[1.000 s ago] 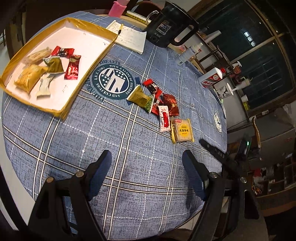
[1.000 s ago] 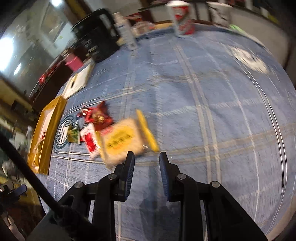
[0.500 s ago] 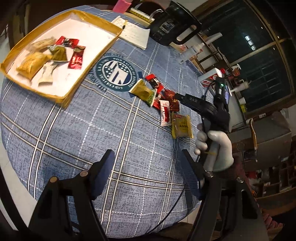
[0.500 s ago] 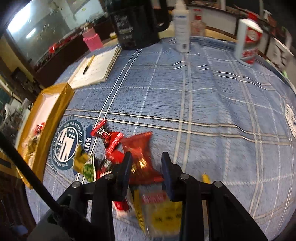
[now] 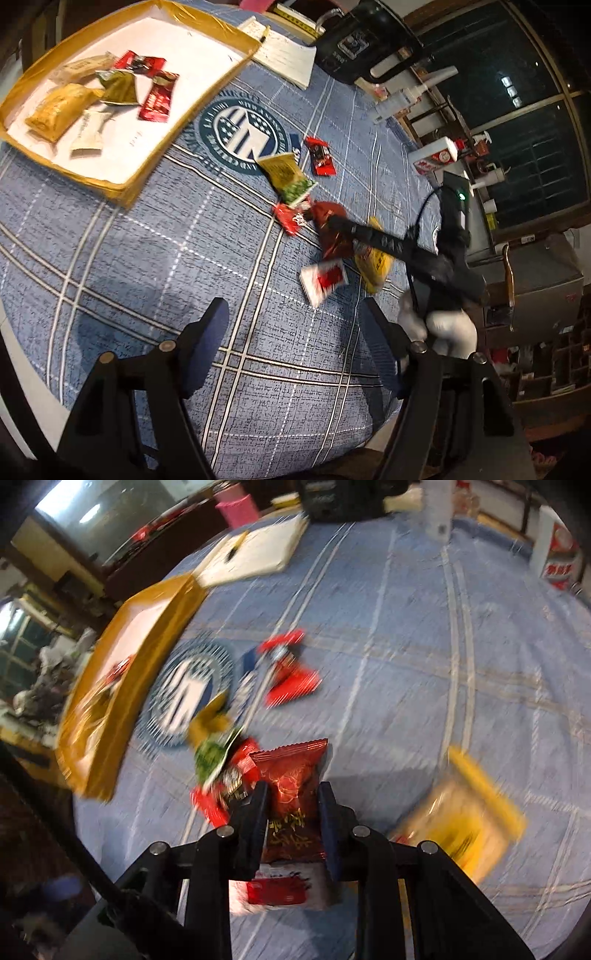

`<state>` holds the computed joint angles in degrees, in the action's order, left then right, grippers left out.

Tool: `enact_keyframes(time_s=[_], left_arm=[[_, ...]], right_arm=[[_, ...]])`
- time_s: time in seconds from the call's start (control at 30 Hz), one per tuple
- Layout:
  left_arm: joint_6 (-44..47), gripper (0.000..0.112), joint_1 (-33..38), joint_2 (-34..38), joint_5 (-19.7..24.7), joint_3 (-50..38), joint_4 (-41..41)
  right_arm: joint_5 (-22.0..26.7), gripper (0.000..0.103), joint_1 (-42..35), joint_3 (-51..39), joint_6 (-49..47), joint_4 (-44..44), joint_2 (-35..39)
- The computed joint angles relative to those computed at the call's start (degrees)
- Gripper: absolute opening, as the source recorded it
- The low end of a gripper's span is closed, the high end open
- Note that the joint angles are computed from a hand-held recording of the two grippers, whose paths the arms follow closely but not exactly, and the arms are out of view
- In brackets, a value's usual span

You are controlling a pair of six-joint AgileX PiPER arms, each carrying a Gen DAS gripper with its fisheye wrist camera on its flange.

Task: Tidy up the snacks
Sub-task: 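Grasp the dark red snack bag with the right tool while the left tool approaches the pile, then grasp the white-red packet with the left tool while the right tool lifts the dark red bag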

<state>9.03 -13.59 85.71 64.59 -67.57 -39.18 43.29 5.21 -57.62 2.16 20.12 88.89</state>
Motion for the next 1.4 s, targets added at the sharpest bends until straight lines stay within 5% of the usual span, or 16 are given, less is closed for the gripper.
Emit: enact_keyframes(time_s=[0.23, 0.37, 0.77, 1.0, 1.07, 1.1, 1.13, 1.4], left_arm=[[1.4, 0.073, -7.9, 3.7, -2.4, -1.1, 3.4], [4.1, 0.073, -13.9, 5.7, -4.1, -1.6, 5.2], [13.1, 0.073, -28.2, 13.5, -10.9, -4.8, 13.2], [5.1, 0.072, -35.7, 14.2, -16.1, -5.7, 27.6], [2.0, 0.058, -37.9, 12.7, -18.9, -3.2, 32.4], [3.1, 0.038, -37.5, 12.2, -19.4, -2.7, 32.1], [5.1, 0.031, -36.2, 11.8, -18.9, -2.6, 29.5], [9.6, 0.031, -24.6, 7.3, -17.5, 1.5, 18.6]], right_arm=[[-0.4, 0.022, -2.5, 10.6, 0.5, 0.0, -11.5], [0.0, 0.007, -8.7, 13.8, -3.9, 5.2, -15.9], [2.5, 0.011, -17.8, 20.4, -4.5, 5.0, -25.5], [3.2, 0.011, -17.1, 21.4, -4.0, 5.0, -27.7], [2.9, 0.012, -15.7, 21.0, -3.3, 4.6, -27.6], [2.6, 0.014, -15.0, 20.8, -2.9, 4.3, -27.4], [2.2, 0.015, -14.1, 20.6, -2.2, 3.8, -27.1], [-2.3, 0.028, -5.6, 19.2, 4.3, 0.0, -22.0]])
